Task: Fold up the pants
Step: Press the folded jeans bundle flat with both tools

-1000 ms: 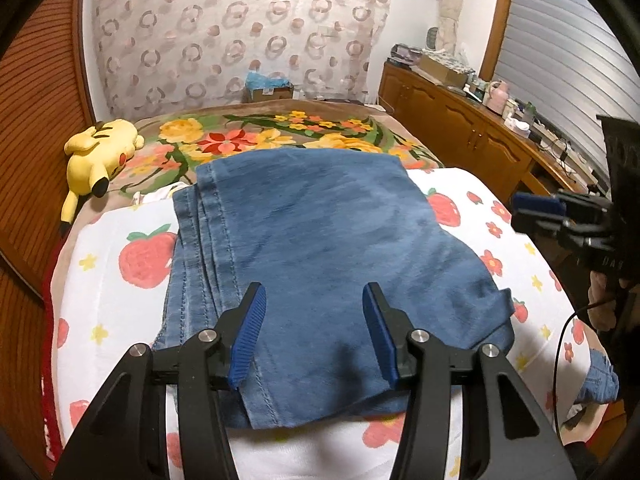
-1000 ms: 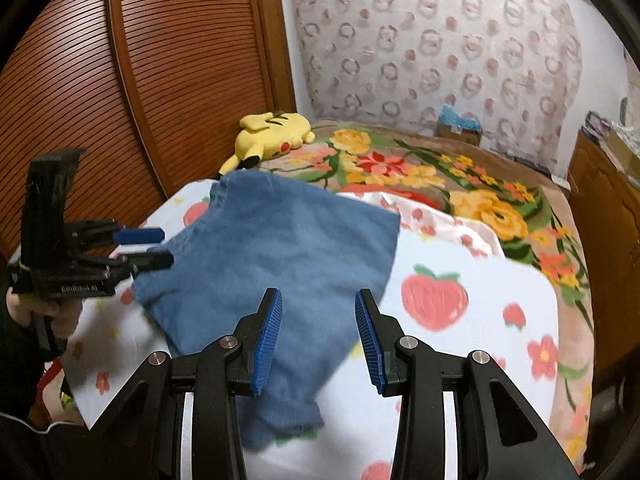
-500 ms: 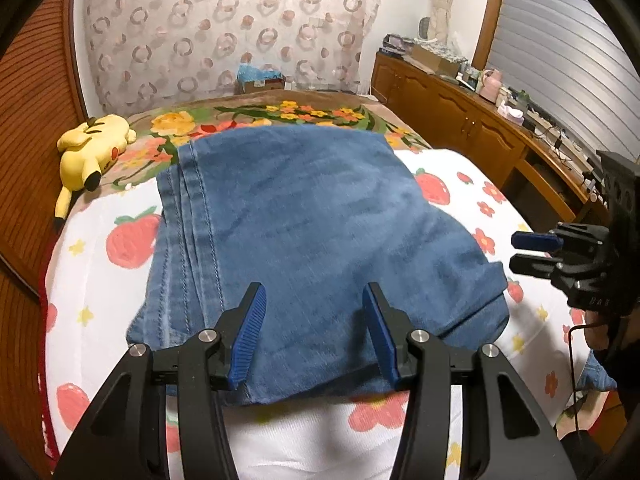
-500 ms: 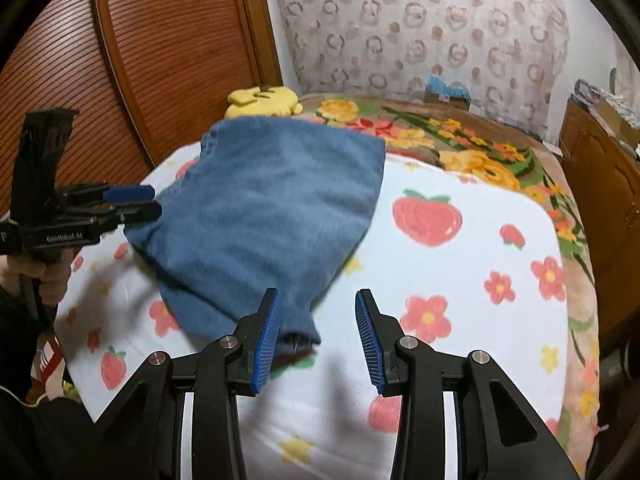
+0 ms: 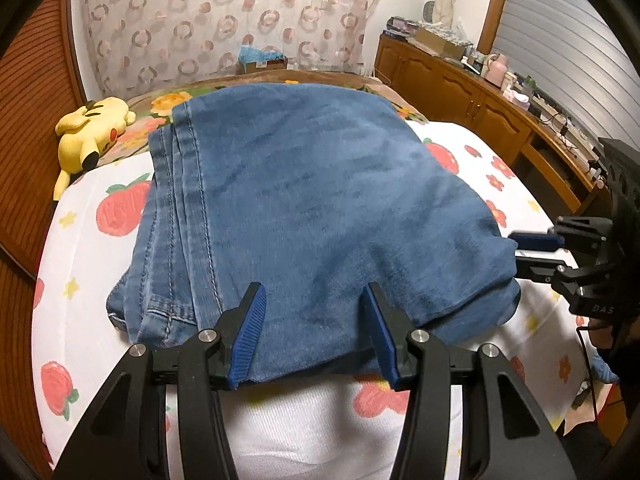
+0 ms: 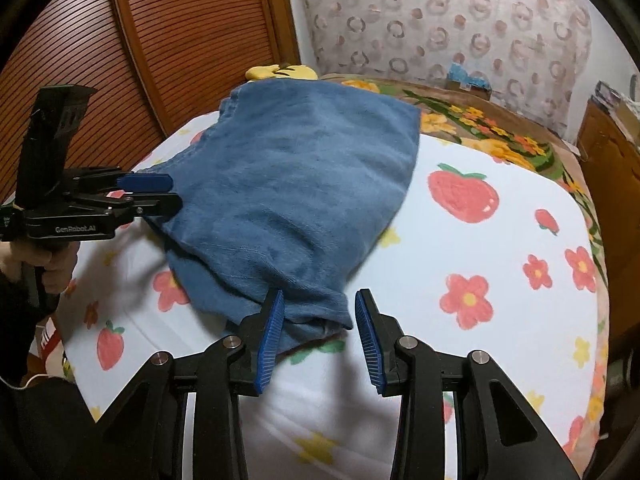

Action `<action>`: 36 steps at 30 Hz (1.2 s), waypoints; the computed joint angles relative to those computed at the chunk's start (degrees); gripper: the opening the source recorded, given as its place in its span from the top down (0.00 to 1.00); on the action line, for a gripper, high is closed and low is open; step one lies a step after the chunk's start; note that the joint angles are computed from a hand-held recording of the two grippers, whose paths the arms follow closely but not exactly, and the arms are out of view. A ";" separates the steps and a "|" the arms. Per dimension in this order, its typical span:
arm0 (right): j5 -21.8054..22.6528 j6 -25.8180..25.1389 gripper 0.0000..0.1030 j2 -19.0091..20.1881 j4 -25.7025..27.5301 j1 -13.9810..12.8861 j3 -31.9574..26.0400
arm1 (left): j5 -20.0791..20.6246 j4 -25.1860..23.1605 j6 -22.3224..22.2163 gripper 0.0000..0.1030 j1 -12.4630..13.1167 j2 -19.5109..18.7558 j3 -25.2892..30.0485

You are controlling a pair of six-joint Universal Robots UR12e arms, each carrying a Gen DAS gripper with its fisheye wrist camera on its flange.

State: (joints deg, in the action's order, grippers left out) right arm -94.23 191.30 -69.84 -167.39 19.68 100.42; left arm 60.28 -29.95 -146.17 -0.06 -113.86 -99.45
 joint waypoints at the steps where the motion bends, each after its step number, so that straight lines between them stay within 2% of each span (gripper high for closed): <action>1: 1.57 -0.13 0.85 -0.12 -0.73 -0.26 0.43 | 0.06 0.00 0.05 0.50 0.01 -0.02 0.01; 2: 1.62 -0.29 0.87 -0.09 -1.41 -0.11 0.78 | 0.19 0.05 0.04 0.50 -0.01 -0.06 0.00; 3: 1.91 -0.51 0.93 -0.24 -1.74 -0.03 1.20 | 0.25 0.02 0.00 0.50 -0.02 -0.13 0.03; 6: 2.44 -0.49 0.97 -1.11 -3.57 0.03 2.64 | 0.61 0.20 -0.07 0.50 -0.13 -0.34 -0.03; 11: 1.35 2.23 0.98 -2.66 -5.38 0.93 4.48 | 1.10 0.98 -0.12 0.50 -0.33 -0.55 -0.28; 14: 0.12 2.72 0.98 -2.89 -4.31 1.72 4.87 | 1.21 0.72 -0.27 0.50 -0.35 -0.68 -0.13; 23: 0.44 6.37 0.98 -3.20 -4.50 1.64 5.48 | 1.45 1.90 -0.61 0.50 -0.19 -0.63 -0.34; 26: -2.25 6.38 0.98 -3.77 -4.17 1.90 5.46 | 1.25 2.59 -1.03 0.50 0.15 -0.31 -0.45; 30: -5.24 6.40 0.92 -4.36 -6.02 1.95 5.67 | 0.88 3.44 -1.46 0.50 0.51 0.22 -0.66; 34: -7.78 6.62 0.73 -3.81 -7.34 1.78 5.23 | 0.23 3.89 -1.10 0.50 0.48 0.71 -0.89; 36: -8.26 7.35 0.68 -3.14 -7.15 1.51 4.56 | 0.05 3.98 -0.81 0.50 0.24 0.79 -0.89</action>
State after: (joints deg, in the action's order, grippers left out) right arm -102.48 198.65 -72.99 -174.54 21.19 104.98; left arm 60.33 -25.97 -146.98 0.19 -113.07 -100.34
